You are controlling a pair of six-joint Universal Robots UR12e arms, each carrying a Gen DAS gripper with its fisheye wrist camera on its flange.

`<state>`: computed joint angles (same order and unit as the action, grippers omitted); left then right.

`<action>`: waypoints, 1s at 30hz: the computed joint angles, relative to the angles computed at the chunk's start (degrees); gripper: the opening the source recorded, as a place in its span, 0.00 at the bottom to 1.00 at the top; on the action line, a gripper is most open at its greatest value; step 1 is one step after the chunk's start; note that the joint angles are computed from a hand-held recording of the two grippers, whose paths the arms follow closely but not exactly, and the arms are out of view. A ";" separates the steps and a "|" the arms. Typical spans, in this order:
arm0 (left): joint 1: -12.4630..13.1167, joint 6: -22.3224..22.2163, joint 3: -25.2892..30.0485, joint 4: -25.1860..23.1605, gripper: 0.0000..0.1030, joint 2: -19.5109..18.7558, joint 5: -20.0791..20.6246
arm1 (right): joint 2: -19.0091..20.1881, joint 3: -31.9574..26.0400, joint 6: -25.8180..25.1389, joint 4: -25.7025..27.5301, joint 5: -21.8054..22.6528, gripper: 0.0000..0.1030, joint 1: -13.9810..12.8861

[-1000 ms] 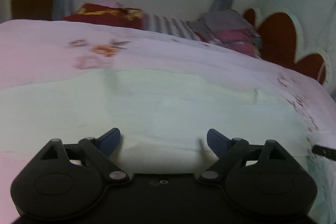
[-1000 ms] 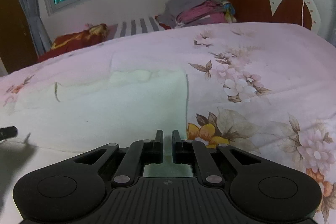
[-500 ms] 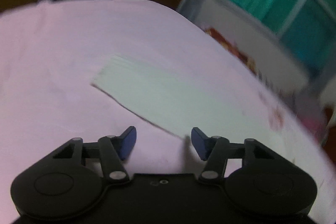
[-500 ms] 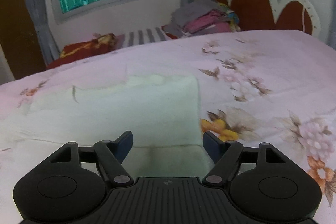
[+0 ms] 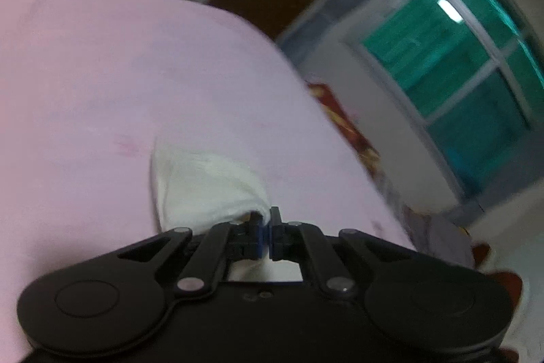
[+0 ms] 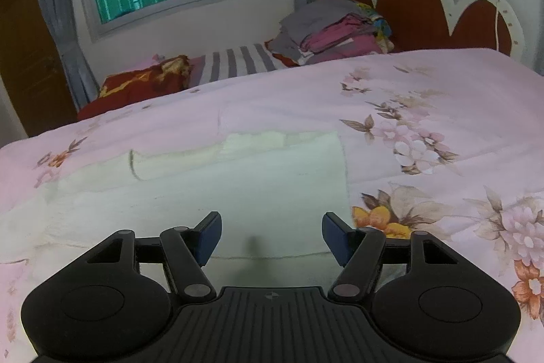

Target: Fold small clothes

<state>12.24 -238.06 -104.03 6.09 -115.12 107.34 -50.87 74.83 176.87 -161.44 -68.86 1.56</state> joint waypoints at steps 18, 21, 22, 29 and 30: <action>-13.70 37.00 30.60 -18.98 0.03 -15.50 -14.93 | 0.59 -1.19 5.79 -0.42 0.50 0.64 -3.41; -15.49 40.63 34.03 -22.25 0.03 -17.81 -15.73 | 0.42 -0.91 6.17 -0.62 0.89 0.64 -4.45; -15.85 41.32 35.05 -23.13 0.03 -18.54 -16.01 | 0.30 -0.73 6.32 -0.70 0.97 0.64 -4.75; -18.19 42.51 39.88 -27.14 0.15 -21.86 -16.39 | -0.70 0.74 6.20 -0.07 1.01 0.64 -6.79; -18.46 42.54 40.27 -27.55 0.22 -22.10 -16.58 | -0.84 0.89 6.27 0.10 1.14 0.64 -7.06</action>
